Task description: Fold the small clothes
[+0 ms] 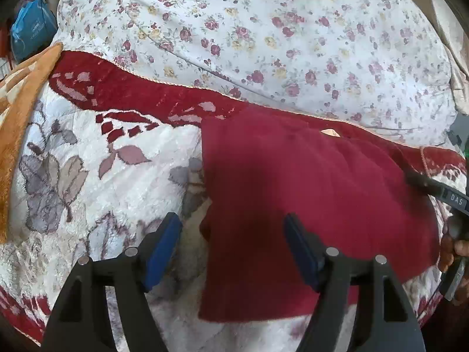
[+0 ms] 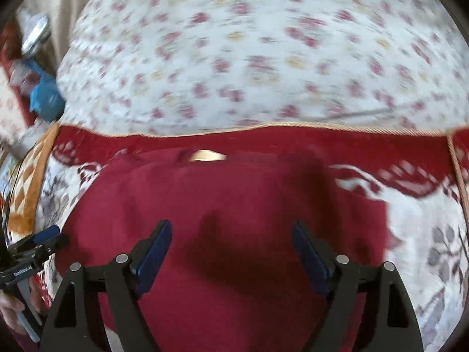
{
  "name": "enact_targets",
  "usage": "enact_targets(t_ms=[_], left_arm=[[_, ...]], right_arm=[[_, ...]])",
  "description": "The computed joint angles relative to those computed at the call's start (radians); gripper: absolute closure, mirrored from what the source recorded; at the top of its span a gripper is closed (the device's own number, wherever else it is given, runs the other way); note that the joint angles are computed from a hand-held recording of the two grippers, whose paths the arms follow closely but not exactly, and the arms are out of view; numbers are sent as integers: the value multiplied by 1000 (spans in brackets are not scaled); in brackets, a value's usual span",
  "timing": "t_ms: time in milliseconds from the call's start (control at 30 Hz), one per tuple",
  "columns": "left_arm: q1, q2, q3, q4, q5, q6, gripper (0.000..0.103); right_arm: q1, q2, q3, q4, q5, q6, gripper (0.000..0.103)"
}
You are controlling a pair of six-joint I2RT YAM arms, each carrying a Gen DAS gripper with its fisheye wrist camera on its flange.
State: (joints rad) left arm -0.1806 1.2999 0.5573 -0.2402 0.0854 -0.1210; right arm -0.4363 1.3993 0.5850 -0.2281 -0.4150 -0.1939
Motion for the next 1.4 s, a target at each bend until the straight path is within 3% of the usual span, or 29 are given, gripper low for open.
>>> enact_targets(t_ms=[100, 200, 433, 533, 600, 767, 900, 967, 1133, 1233, 1333, 1400], left_arm=[[-29, 49, 10, 39, -24, -23, 23], [-40, 142, 40, 57, -36, -48, 23], [-32, 164, 37, 84, -25, -75, 19], [-29, 169, 40, 82, -27, -81, 16], [-20, 170, 45, 75, -14, -82, 16], [-11, 159, 43, 62, -5, -73, 16], [51, 66, 3, 27, 56, -36, 16], [94, 38, -11, -2, 91, -4, 16], [183, 34, -22, -45, 150, 46, 16], [212, 43, -17, -62, 177, 75, 16], [220, 55, -13, -65, 189, 93, 15], [221, 63, -7, -67, 193, 99, 14]], right_arm=[[-46, 74, 0, 63, 22, -14, 19], [-99, 135, -6, 149, -49, 3, 21], [-89, 24, -25, 103, -30, 6, 19], [-72, 126, 13, 117, 84, 24, 19], [-85, 178, 44, 100, 68, 35, 19], [-16, -13, 0, 67, 103, 83, 18], [134, -57, 42, -32, 62, 131, 15], [254, 4, 97, -62, 19, 185, 15], [563, 264, 323, -107, 32, 298, 13], [709, 442, 517, -157, 86, 326, 9], [813, 577, 683, -207, 206, 341, 2], [828, 662, 774, -246, 193, 341, 2]])
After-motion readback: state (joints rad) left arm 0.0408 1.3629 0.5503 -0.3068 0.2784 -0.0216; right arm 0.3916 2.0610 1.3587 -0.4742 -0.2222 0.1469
